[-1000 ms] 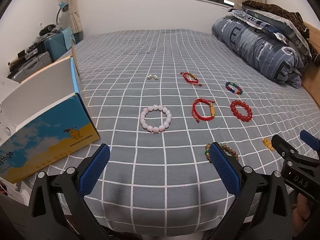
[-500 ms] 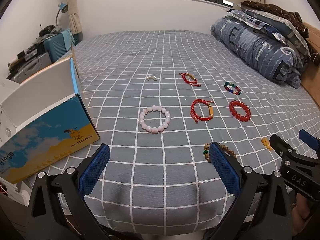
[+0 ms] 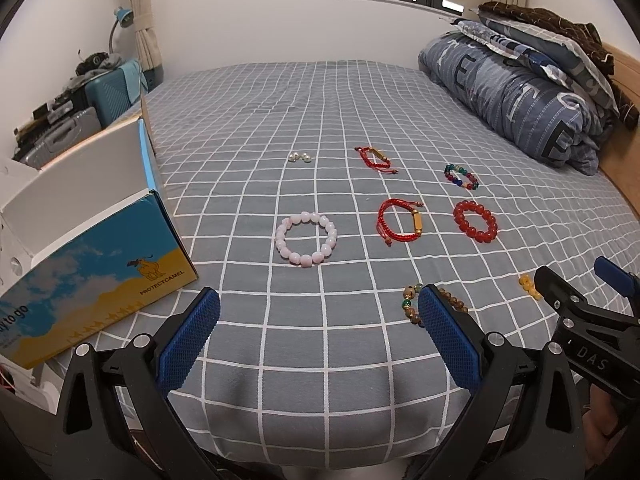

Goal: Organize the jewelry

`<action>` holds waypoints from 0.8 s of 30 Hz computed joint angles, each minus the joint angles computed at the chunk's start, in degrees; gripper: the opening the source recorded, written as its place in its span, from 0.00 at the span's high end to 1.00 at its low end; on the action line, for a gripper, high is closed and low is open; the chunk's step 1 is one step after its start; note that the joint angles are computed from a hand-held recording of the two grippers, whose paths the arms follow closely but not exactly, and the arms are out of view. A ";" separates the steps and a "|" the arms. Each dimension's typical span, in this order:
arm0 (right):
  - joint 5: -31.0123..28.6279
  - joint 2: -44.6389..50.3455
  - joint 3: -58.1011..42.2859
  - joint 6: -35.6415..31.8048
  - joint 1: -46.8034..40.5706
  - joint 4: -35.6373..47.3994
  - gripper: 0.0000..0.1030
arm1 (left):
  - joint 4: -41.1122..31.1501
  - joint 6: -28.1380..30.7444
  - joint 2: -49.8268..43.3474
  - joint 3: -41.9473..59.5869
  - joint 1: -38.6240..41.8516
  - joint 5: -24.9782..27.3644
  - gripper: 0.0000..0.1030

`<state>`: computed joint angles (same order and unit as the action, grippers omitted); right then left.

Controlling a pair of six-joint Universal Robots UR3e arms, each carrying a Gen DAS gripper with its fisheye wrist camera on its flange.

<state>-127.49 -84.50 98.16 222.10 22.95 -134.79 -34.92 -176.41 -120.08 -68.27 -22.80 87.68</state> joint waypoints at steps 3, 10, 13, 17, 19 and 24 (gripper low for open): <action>-0.08 0.02 -0.07 0.06 0.08 0.06 0.07 | -0.22 -0.18 0.08 0.06 -0.08 0.10 0.05; -0.15 -0.10 -0.19 0.01 0.16 0.24 0.07 | -0.32 0.21 0.35 -0.13 -0.11 0.15 0.05; -0.20 -0.12 -0.25 0.00 0.22 0.38 0.07 | -0.22 0.22 0.47 -0.27 -0.10 0.16 0.05; -0.98 -0.68 -0.40 -0.22 0.31 0.95 0.07 | -0.55 -0.18 0.52 0.15 -0.67 0.74 0.05; -1.13 -1.55 -0.17 -0.36 -0.06 1.65 0.07 | -0.91 -0.04 0.17 1.12 -1.40 1.26 0.05; 0.73 -5.71 2.22 -2.00 -3.75 3.46 0.07 | -5.79 0.47 -3.99 8.83 -3.57 1.78 0.05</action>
